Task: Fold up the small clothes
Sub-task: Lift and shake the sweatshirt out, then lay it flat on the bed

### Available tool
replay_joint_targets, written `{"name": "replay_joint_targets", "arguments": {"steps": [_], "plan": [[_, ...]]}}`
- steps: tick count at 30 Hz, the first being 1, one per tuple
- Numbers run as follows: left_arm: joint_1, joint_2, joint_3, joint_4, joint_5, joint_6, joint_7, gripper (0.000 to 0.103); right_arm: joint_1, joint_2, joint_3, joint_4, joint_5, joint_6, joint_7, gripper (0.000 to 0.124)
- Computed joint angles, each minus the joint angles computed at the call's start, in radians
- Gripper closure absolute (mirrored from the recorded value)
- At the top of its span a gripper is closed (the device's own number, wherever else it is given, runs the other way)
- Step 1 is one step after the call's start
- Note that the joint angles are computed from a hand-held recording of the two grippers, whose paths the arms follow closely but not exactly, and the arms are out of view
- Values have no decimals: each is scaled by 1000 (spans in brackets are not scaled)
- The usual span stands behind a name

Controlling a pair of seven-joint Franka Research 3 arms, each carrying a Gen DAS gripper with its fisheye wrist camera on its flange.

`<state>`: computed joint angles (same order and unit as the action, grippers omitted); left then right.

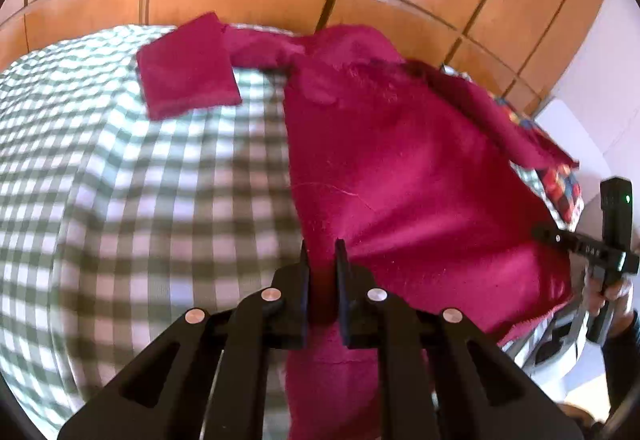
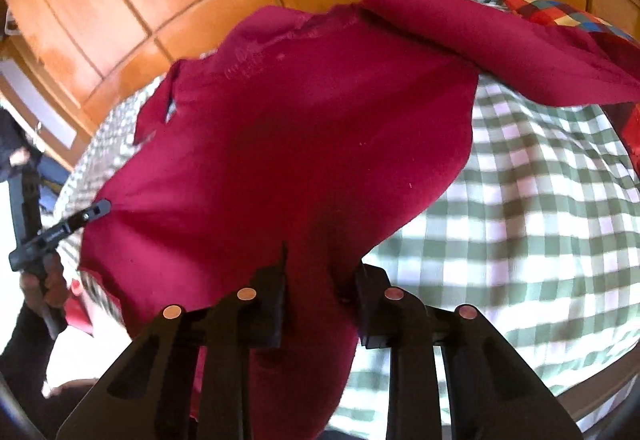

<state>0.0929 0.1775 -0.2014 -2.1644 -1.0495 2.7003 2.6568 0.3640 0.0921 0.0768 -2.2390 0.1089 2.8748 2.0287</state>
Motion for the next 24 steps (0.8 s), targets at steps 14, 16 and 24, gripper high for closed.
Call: {"name": "replay_joint_targets", "arguments": {"steps": [14,16,24], "plan": [[-58,-85,49,-145,29,154,-88,59,-47,-98,-4,-73,-126,-89,80,43],[-57,-40,54,-96,99,241,-185,59,-62,-91,-7,-52,-194,-68,150,43],[-201,176,201,114,539,467,-503,46,-7,108,-16,158,-207,13,165,43]]}}
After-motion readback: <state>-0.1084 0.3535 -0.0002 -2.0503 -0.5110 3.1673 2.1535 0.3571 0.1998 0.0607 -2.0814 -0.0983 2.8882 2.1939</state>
